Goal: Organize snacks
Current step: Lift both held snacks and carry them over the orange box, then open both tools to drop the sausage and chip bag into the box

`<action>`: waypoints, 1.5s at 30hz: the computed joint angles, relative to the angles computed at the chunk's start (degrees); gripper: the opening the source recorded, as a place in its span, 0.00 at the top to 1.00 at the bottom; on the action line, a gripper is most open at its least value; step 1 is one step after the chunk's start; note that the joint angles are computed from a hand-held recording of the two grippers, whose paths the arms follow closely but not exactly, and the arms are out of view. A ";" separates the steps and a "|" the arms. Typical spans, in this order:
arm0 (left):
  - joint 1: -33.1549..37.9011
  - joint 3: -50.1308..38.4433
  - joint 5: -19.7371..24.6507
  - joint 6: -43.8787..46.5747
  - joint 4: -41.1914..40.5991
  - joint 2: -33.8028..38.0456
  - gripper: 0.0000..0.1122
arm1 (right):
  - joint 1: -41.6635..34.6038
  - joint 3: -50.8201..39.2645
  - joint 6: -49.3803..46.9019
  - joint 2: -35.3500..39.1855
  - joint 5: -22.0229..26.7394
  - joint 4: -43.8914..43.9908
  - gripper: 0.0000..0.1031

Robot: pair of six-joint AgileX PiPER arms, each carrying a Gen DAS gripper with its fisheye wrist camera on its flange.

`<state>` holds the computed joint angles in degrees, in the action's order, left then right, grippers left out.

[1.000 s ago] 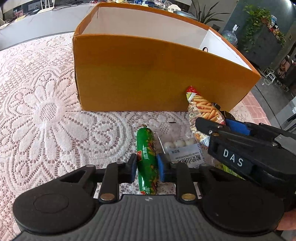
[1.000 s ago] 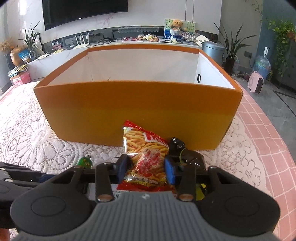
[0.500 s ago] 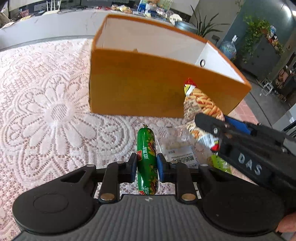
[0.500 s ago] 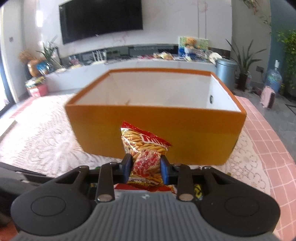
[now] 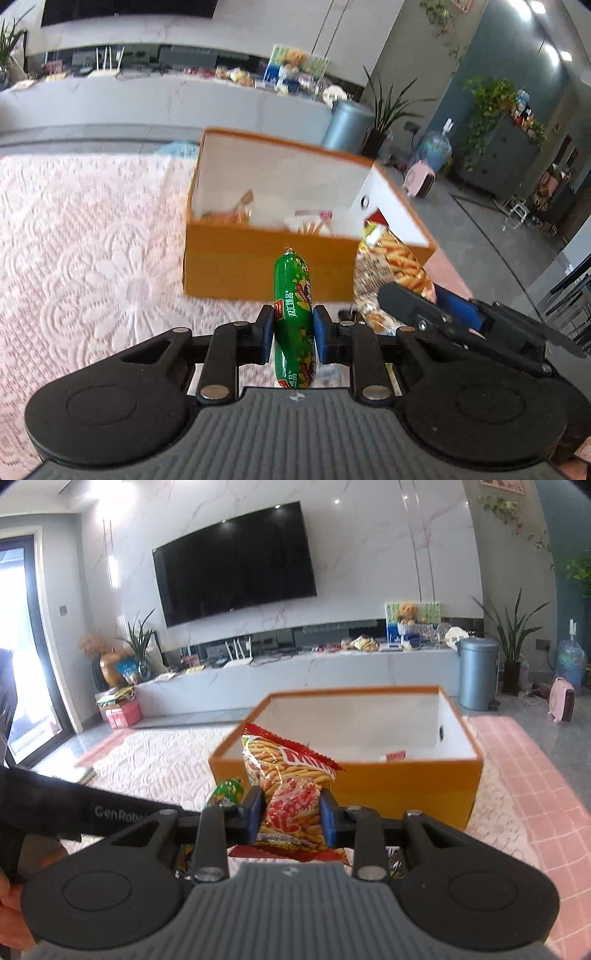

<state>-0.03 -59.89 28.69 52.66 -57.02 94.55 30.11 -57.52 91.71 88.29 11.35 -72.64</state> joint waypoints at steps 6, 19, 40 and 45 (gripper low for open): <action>-2.88 -5.38 -1.52 -7.80 7.45 0.27 0.78 | -1.06 -4.69 -19.76 -1.99 4.55 15.13 0.71; -8.36 -22.32 -1.88 -20.40 21.30 10.60 0.78 | -11.64 -27.56 -63.65 10.61 13.19 49.03 0.71; -10.87 -44.38 6.87 -36.38 41.05 30.28 0.78 | -15.04 -63.55 -77.12 40.66 36.50 55.73 0.71; -11.34 -45.99 8.86 -38.31 43.94 31.61 0.78 | -14.92 -70.00 -79.21 44.83 41.20 56.52 0.71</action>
